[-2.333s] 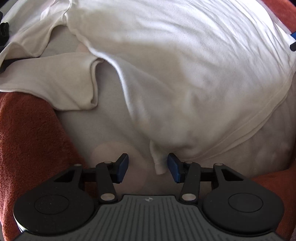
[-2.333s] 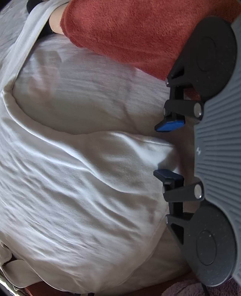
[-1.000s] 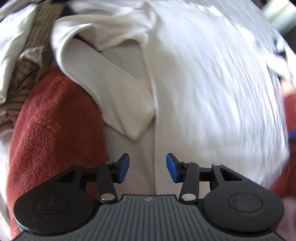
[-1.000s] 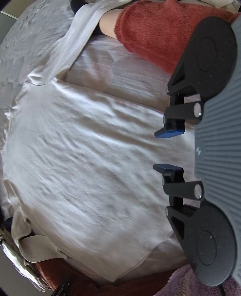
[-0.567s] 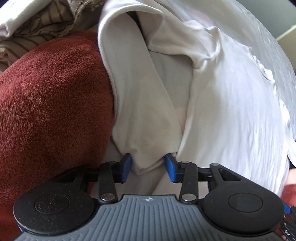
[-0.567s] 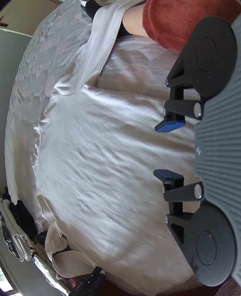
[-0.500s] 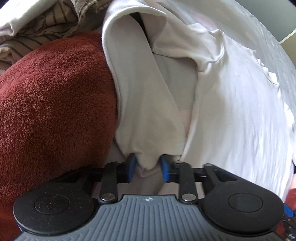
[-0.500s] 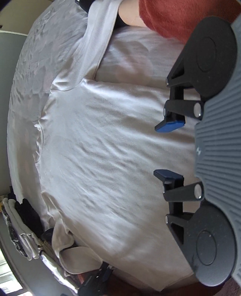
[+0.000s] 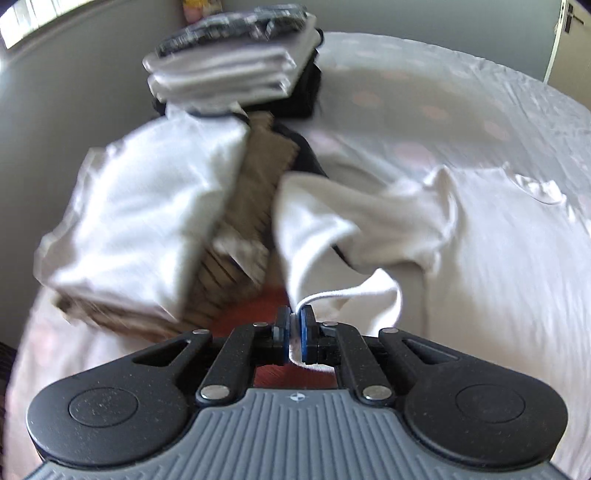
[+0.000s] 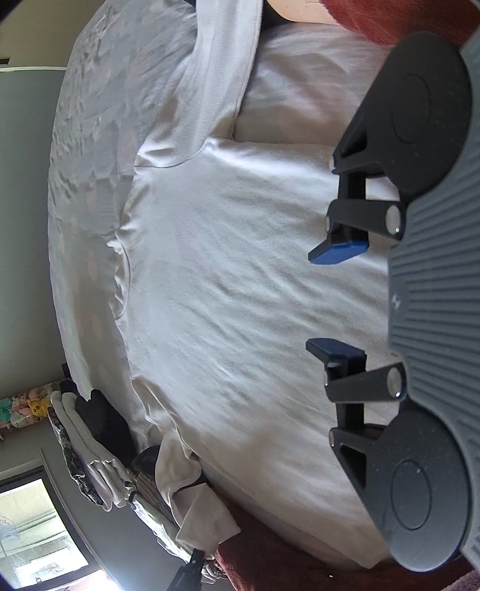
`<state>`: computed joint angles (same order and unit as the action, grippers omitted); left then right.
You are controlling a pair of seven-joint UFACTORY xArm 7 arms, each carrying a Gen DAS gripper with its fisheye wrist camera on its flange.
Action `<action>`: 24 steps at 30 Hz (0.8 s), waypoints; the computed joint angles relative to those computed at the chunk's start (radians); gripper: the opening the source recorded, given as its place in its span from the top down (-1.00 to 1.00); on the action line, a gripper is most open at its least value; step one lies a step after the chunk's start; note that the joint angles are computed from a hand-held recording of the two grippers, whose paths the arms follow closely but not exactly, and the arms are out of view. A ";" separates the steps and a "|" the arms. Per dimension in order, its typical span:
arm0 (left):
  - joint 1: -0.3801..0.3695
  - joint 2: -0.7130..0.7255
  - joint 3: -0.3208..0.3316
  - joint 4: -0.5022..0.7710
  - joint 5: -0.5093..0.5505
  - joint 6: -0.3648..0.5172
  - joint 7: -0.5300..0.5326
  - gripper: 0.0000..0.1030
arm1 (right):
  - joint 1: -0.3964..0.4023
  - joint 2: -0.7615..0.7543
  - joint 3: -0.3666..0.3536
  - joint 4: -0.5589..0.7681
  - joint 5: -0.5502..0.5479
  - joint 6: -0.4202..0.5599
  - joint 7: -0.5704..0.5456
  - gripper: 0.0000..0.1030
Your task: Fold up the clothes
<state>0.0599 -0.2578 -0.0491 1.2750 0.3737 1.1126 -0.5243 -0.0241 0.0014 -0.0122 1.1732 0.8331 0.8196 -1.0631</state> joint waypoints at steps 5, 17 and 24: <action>0.030 0.098 0.005 0.186 0.167 0.080 0.031 0.88 | -0.007 0.041 0.007 0.051 0.077 -0.037 -0.038 0.07; -0.086 0.354 0.035 0.518 0.478 -0.124 0.071 0.88 | -0.037 0.095 0.033 0.067 0.184 -0.093 -0.073 0.07; -0.177 0.426 0.023 0.554 0.305 -0.385 0.296 0.88 | -0.044 0.118 0.045 0.081 0.204 -0.106 -0.067 0.07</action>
<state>-0.1170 0.1685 -0.0256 1.8286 0.6790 0.7277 -0.2279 -0.0677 0.1197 0.0330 1.2539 1.0371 0.7135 -1.1304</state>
